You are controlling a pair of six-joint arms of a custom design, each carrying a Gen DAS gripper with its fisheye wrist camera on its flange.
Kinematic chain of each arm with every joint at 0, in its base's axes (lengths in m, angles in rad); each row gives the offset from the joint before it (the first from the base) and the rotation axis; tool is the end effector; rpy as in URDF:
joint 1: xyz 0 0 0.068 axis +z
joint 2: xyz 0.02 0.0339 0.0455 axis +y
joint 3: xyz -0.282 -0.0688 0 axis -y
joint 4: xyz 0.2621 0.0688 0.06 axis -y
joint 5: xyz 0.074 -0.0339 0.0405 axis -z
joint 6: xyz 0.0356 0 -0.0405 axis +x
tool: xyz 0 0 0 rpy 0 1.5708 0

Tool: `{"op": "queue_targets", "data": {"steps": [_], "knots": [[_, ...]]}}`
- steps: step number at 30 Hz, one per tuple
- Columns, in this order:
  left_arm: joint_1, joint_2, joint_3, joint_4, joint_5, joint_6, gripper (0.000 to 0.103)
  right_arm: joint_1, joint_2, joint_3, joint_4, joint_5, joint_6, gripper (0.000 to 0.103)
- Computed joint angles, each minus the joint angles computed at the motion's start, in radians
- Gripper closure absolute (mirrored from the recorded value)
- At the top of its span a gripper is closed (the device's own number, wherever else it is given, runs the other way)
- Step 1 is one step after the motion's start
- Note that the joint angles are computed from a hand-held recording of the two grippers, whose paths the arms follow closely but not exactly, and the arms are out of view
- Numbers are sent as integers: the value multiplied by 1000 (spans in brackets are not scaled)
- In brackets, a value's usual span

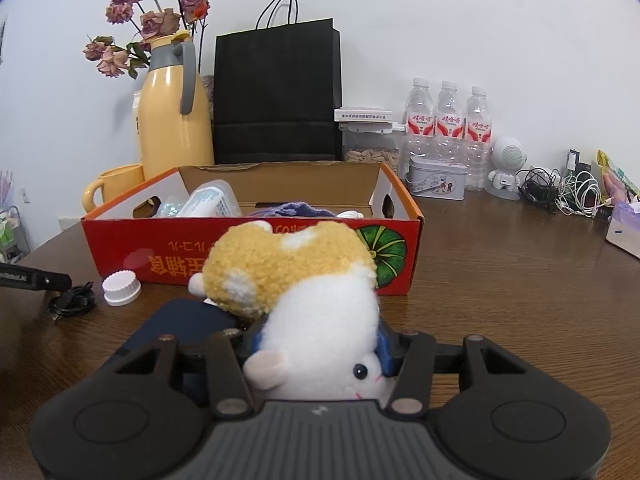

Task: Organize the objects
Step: 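Hold the plush toy in the right tool while the left tool grasps the orange candy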

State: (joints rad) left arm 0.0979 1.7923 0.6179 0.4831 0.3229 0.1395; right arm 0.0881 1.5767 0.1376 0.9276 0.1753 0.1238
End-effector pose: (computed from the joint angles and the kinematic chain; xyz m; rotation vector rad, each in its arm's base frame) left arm 0.3211 0.0202 0.1013 0.2166 2.2198 -0.2357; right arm 0.2104 0.0124 0.0902 0.1435 2.0692 -0.0528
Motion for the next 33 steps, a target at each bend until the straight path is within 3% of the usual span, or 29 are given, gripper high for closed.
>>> {"op": "queue_targets", "data": {"steps": [7,9,13,16,22,30,33], "knots": [[-19,6,-19,44,-28,22,66,2,2,-2,5,-1,-3,54],[-23,4,-24,52,-38,24,73,2,2,-4,7,-1,-5,54],[-20,2,-28,58,-29,21,76,3,2,-4,8,0,-4,54],[-19,-2,-38,73,-25,23,86,2,3,-5,11,-1,-5,54],[-18,-6,-48,91,-30,15,88,3,3,-7,13,1,-4,54],[-49,20,-14,92,-94,-16,79,4,2,-8,13,2,-6,54],[-55,37,14,62,-88,-19,88,6,3,-8,14,5,-6,54]]}}
